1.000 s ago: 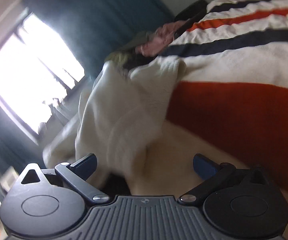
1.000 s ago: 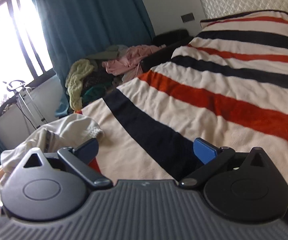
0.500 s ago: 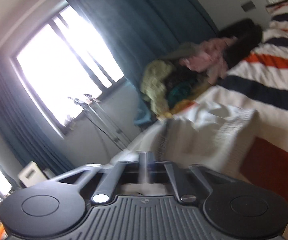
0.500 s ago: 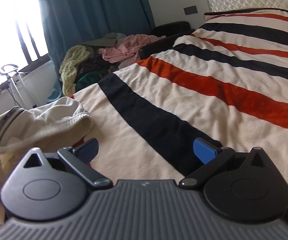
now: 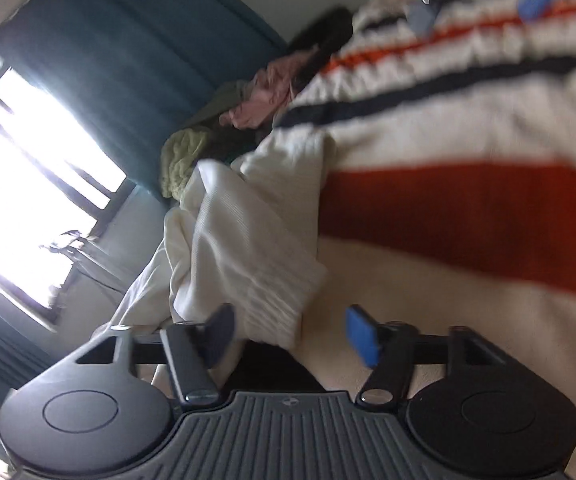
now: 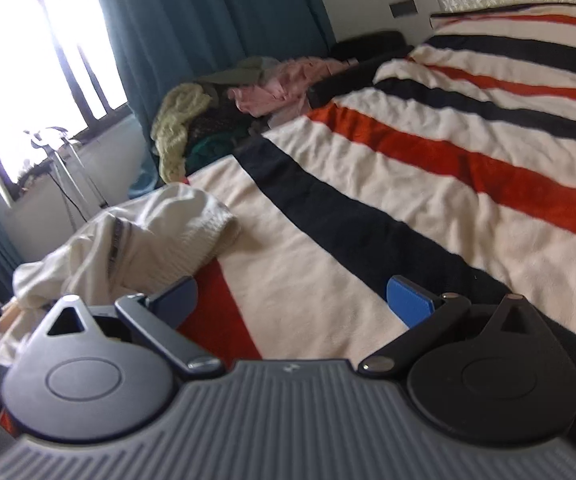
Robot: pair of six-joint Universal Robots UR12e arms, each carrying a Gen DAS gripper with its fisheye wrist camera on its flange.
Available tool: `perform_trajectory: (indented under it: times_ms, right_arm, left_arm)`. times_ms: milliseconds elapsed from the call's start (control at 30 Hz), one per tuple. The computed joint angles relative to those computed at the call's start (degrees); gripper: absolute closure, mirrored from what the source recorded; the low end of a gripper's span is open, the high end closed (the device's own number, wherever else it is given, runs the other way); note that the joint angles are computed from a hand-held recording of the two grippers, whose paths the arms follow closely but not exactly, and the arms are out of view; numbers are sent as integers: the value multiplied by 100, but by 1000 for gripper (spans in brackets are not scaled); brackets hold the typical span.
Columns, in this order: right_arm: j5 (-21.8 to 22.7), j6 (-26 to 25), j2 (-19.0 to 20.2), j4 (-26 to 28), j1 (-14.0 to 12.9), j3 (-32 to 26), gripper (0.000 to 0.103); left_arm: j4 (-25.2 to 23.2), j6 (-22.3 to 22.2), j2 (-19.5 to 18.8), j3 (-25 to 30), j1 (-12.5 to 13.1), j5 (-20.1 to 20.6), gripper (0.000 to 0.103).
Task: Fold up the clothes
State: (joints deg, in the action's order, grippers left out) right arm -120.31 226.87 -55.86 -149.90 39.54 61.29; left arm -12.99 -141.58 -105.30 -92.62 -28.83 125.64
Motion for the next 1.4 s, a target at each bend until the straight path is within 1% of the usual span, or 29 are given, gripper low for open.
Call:
perform_trajectory:
  times_ms: [67, 133, 167, 200, 233, 267, 300, 333, 367, 433, 500, 567, 633, 700, 800, 867, 933, 967, 1033, 1067, 1100, 1133, 1167, 1200, 1233, 1300, 1367, 1400]
  right_arm:
    - [148, 251, -14, 114, -50, 19, 0]
    - [162, 335, 17, 165, -72, 1, 0]
    - [142, 306, 51, 186, -79, -31, 0]
    - [119, 232, 97, 212, -87, -83, 0]
    - [83, 178, 144, 215, -92, -130, 0]
    - [46, 145, 184, 152, -97, -152, 0]
    - [21, 111, 219, 45, -105, -156, 0]
    - [-45, 43, 257, -87, -103, -160, 0]
    - [-153, -64, 299, -247, -93, -166, 0]
    - [-314, -309, 386, -623, -77, -181, 0]
    - [-325, -606, 457, -1113, -65, -195, 0]
    - [-444, -937, 533, -1520, -26, -257, 0]
    - [-410, -1327, 586, -1938, 2, -271, 0]
    - [-239, -1623, 604, -2177, 14, -271, 0]
    - [144, -1923, 573, -2223, 16, -269, 1]
    - [449, -1881, 486, -2119, 14, -193, 1]
    - [728, -1796, 345, -1777, 25, -96, 1]
    - [863, -1787, 279, -1629, 40, -50, 1]
    - [1101, -1960, 183, -1500, 86, 27, 1]
    - [1267, -2109, 146, -1418, 109, 52, 1]
    - [1577, -2297, 111, -1266, 114, 68, 1]
    - [1937, -2421, 87, -1009, 98, 48, 10]
    - [2254, -2483, 85, -696, 80, -11, 28]
    - [2500, -2501, 96, -430, 71, -69, 34]
    - [2613, -2472, 126, -236, 73, -123, 35]
    - [2643, -2471, 208, 109, 92, -253, 36]
    - [2404, -2506, 300, 261, 113, -362, 35]
    - [2303, -2437, 343, 256, 113, -396, 35]
  left_arm:
    - [383, 110, -292, 117, -29, 516, 32]
    - [1106, 592, -667, 319, -25, 889, 35]
    - [1496, 884, -869, 448, -16, 1043, 35]
    - [1812, 1097, -1028, 588, -12, 1119, 39]
    - [1964, 1115, -1121, 722, 0, 1099, 44]
    - [2056, 1061, -1195, 855, 14, 1053, 51]
    - [2133, 943, -1221, 946, 29, 994, 71]
    - [2198, 776, -1227, 1025, 43, 937, 85]
    - [2239, 584, -1217, 1109, 57, 870, 91]
    - [2256, 147, -1149, 1246, 87, 744, 91]
    - [2021, -532, -953, 1268, 131, 667, 91]
    - [1527, -1554, -586, 1132, 168, 592, 91]
    - [1141, -2382, -198, 916, 176, 498, 91]
    - [1020, -2811, 120, 673, 166, 461, 91]
    - [823, -3230, 681, 185, 147, 486, 91]
    - [735, -3354, 1069, -154, 181, 495, 91]
    - [576, -3505, 1377, -441, 271, 500, 91]
    - [425, -3652, 1535, -578, 341, 467, 91]
    - [87, -3959, 1857, -838, 507, 362, 91]
    - [-130, -4075, 2006, -946, 620, 209, 91]
    - [-474, -4202, 2145, -1028, 735, 20, 91]
    - [-857, -4324, 2276, -1093, 848, -173, 91]
    - [-1001, -4436, 2376, -1183, 956, -322, 91]
    - [-982, -4502, 2463, -1293, 1037, -403, 91]
    - [-940, -4545, 2552, -1404, 1111, -464, 91]
    - [-776, -4726, 2606, -1526, 1228, -571, 91]
    - [-770, -4924, 2637, -1568, 1337, -719, 91]
    - [-761, -4960, 2632, -1562, 1375, -774, 91]
